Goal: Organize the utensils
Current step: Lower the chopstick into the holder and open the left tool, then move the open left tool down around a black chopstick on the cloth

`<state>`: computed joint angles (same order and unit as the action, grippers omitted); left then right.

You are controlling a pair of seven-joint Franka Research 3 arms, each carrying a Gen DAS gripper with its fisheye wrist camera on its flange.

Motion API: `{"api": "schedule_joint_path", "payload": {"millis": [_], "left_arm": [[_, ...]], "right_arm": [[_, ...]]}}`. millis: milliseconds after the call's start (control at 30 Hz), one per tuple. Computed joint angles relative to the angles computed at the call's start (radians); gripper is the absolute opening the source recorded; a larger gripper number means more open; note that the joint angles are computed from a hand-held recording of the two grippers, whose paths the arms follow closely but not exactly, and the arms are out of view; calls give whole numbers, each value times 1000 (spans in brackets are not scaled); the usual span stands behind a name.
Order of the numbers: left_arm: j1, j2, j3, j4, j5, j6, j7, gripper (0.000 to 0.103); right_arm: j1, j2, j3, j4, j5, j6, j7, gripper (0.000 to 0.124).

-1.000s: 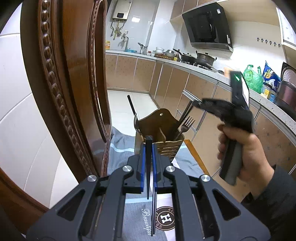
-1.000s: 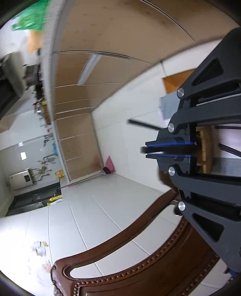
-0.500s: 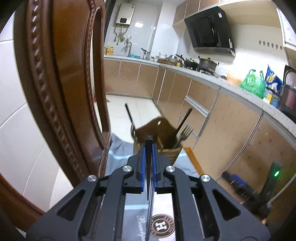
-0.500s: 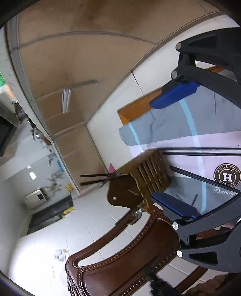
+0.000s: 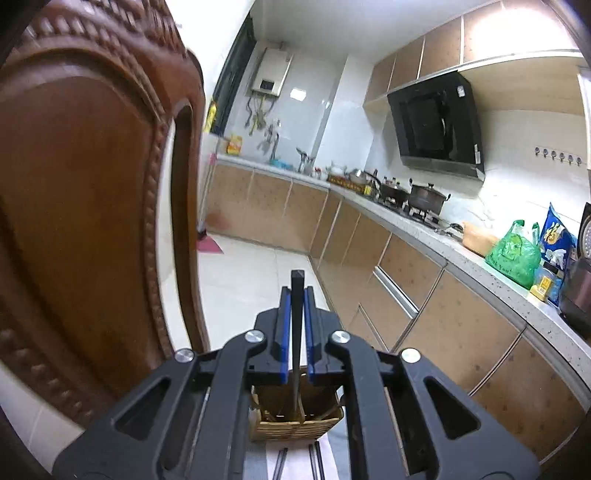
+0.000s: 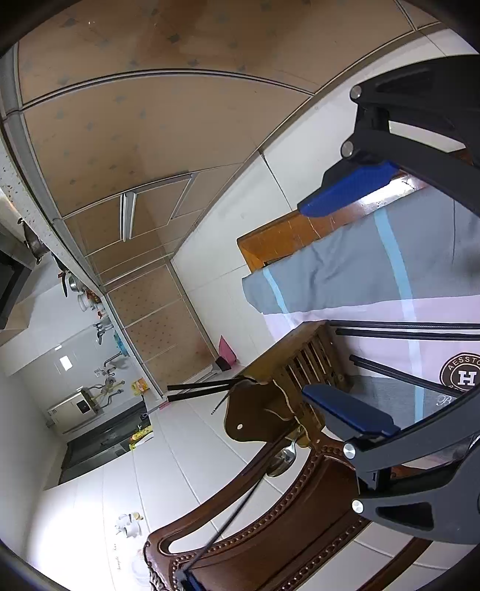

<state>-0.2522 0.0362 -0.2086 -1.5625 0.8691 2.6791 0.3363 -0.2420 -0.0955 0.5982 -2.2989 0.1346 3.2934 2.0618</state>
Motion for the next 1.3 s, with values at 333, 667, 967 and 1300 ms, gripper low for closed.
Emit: {"api": "schedule_joint_path", "payload": {"millis": [333, 667, 967, 1300], "left_arm": [[-16, 222, 28, 96, -266, -2, 192, 7], [-84, 88, 60, -140, -159, -31, 174, 91], [-115, -84, -83, -467, -56, -142, 35, 94], [-123, -54, -88, -483, -136, -141, 29, 94]], "right_arm": [[359, 22, -344, 12, 108, -8, -120, 90], [465, 40, -437, 36, 115, -34, -156, 90], [462, 34, -420, 78, -213, -264, -85, 90], [492, -17, -418, 44, -451, -339, 38, 90]]}}
